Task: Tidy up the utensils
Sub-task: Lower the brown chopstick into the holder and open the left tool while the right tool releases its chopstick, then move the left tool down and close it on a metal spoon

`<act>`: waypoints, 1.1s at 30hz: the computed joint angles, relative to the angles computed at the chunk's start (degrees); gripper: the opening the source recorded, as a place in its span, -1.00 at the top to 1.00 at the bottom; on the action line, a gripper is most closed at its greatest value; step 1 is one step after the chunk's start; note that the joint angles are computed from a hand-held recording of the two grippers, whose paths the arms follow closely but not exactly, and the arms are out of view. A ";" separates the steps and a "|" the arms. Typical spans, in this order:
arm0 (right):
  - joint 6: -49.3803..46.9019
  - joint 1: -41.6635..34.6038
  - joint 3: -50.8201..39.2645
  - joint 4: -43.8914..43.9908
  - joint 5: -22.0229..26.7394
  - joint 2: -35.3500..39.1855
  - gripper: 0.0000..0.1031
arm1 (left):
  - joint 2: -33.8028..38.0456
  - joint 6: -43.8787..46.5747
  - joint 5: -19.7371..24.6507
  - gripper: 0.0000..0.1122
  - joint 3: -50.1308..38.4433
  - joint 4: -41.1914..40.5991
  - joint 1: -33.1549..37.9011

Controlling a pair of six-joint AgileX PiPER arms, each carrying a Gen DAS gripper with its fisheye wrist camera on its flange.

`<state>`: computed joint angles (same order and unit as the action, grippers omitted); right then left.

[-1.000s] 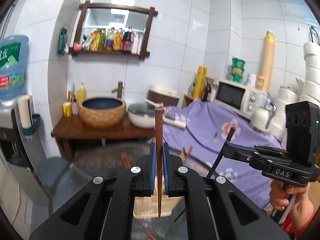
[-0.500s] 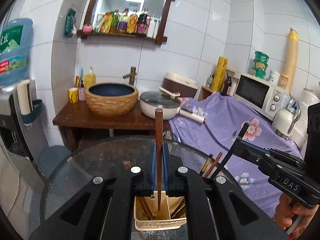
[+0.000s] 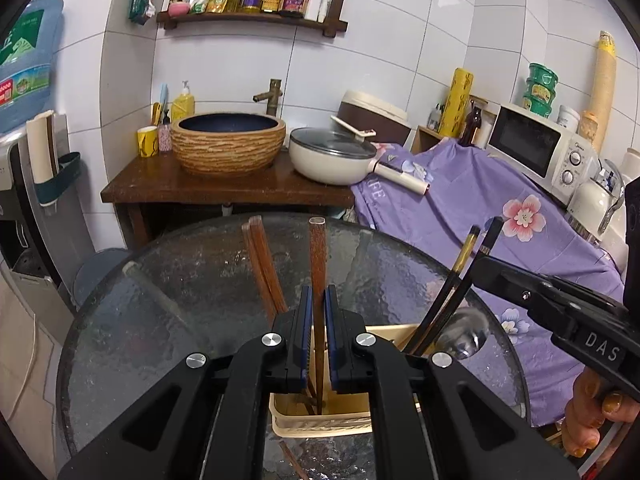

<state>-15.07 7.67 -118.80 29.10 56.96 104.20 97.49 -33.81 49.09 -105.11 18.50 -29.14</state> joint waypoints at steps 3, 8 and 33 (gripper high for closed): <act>-0.38 0.66 3.03 -1.20 -3.09 -1.22 0.84 | -0.37 -0.71 -1.69 0.88 1.93 0.47 -0.34; -2.13 1.45 9.09 -2.47 -7.97 -4.45 0.50 | -3.33 -4.78 -4.11 0.43 6.25 5.44 -2.95; -6.02 7.20 58.33 -11.41 -27.87 -36.24 -0.46 | -23.25 -31.83 -0.75 -0.07 44.04 24.60 -20.47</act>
